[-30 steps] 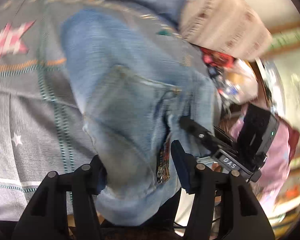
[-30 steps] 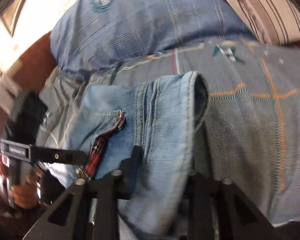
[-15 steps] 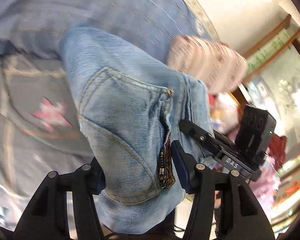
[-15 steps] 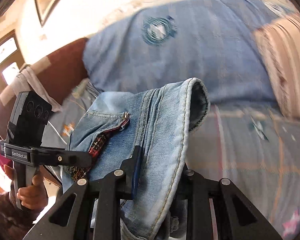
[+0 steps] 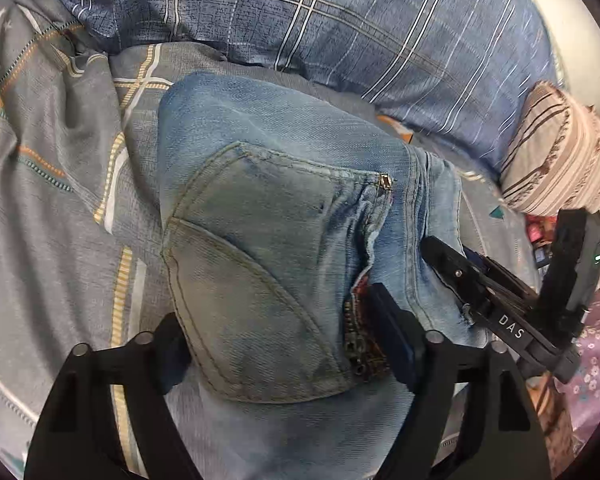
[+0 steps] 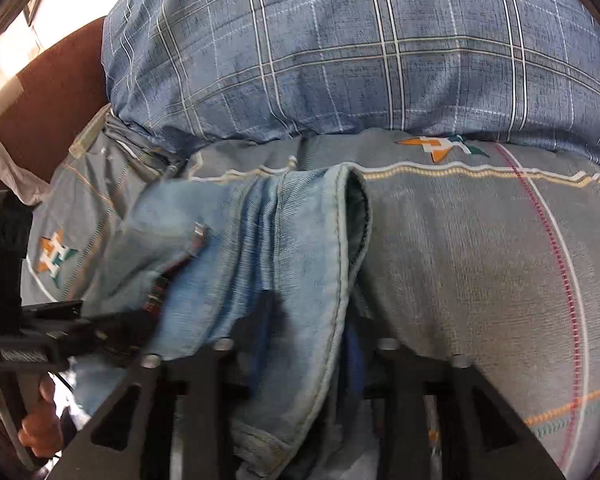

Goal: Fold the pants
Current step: 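Set the folded jeans on the bedspread and open both tools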

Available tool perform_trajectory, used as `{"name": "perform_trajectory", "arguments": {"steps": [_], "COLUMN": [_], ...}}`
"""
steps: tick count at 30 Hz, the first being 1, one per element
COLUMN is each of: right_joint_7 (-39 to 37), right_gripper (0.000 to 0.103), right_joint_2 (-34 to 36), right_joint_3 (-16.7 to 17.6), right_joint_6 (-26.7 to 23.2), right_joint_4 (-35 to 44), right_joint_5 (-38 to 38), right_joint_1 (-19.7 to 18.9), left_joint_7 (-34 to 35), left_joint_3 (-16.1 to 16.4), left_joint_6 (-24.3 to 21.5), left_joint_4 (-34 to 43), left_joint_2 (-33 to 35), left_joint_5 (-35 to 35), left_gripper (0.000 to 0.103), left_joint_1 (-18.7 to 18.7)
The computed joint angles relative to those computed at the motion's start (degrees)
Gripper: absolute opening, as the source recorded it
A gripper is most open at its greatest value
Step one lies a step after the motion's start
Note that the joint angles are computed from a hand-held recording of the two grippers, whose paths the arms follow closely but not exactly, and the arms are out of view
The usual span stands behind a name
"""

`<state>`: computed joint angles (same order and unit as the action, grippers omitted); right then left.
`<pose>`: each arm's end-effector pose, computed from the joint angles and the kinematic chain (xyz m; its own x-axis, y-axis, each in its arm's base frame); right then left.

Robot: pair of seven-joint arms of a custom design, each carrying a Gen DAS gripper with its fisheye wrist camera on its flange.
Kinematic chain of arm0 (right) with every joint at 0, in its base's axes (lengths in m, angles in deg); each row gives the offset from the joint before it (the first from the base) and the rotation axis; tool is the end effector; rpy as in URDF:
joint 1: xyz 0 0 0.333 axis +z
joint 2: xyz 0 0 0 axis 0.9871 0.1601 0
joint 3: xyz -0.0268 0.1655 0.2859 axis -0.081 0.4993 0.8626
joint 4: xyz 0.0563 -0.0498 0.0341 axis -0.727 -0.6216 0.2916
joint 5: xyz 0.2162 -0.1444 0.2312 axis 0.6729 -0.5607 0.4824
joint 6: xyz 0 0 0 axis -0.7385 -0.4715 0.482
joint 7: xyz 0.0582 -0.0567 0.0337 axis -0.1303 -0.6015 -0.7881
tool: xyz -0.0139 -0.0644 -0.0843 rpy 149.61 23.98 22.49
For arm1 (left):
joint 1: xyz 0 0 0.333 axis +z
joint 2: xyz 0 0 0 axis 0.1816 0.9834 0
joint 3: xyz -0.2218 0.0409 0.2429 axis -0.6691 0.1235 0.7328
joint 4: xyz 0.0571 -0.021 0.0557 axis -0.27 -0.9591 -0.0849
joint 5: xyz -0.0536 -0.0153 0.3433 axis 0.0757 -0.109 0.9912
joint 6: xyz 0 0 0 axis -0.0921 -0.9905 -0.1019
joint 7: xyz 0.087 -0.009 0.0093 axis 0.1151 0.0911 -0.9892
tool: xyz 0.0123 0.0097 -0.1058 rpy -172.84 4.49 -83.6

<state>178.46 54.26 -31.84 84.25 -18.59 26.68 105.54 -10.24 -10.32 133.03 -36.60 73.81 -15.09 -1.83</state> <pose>0.5927 0.2950 0.4318 0.2121 -0.9343 -0.2866 -0.8226 -0.0124 -0.5685 0.6364 -0.3069 0.4603 -0.0733 -0.9196 0.3859 -0.9341 -0.0723 -0.3496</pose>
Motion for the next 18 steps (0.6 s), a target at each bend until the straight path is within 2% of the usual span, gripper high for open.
{"name": "perform_trajectory", "arguments": {"steps": [1, 2, 4, 6, 9, 10, 11, 13, 16, 18], "right_joint_7": [0.16, -0.15, -1.66, -1.10, 3.73, 7.41, 9.96, 17.15, 32.28, 39.33], "right_gripper": [0.054, 0.059, 0.060, 0.060, 0.062, 0.065, 0.070, 0.092, 0.103, 0.103], "right_joint_2": [-0.49, -0.60, -1.02, -1.30, -4.30, -6.02, -7.42, -9.88, -13.16, -14.51], "right_joint_3": [-0.31, 0.08, 1.92, 1.26, -2.67, -5.43, -6.50, -9.34, -15.35, -16.52], "right_joint_6": [1.80, 1.72, 1.49, 0.80, 0.67, 0.57, 0.28, -0.50, -4.11, -7.81], "right_joint_4": [-1.42, -1.57, -1.93, -1.44, -3.48, -4.90, -5.99, -7.78, -9.72, -9.93], "right_joint_5": [-0.06, 0.43, 2.62, 2.55, -1.37, -4.66, -6.91, -13.31, -28.54, -36.59], "right_joint_1": [0.20, -0.32, -2.13, -1.52, 2.21, 4.71, 5.82, 8.66, 14.67, 16.61], "left_joint_7": [0.40, 0.24, 0.59, 1.15, -0.82, -1.61, -3.95, -9.85, -23.50, -34.29], "left_joint_3": [-0.29, -0.30, -0.90, -1.18, 0.15, 0.72, 2.31, 5.62, 11.05, 13.76], "left_joint_6": [1.09, 1.43, 1.68, 3.09, 6.27, 7.22, 8.54, 9.68, 7.36, 3.72], "left_joint_4": [-0.53, -0.18, -1.33, -3.83, -10.26, -11.87, -14.23, -17.34, -20.19, -21.54], "left_joint_2": [0.08, 0.55, -0.41, -2.25, -7.09, -8.51, -10.47, -13.27, -16.62, -18.71], "left_joint_5": [-0.41, -0.52, -1.61, -2.70, -1.62, -0.77, 1.77, 8.58, 24.70, 37.65], "left_gripper": [0.087, 0.089, 0.088, 0.088, 0.088, 0.088, 0.088, 0.088, 0.088, 0.088], "left_joint_1": [0.29, 0.21, 1.15, 2.12, 1.50, 1.18, -0.13, -3.02, -8.30, -11.88]}}
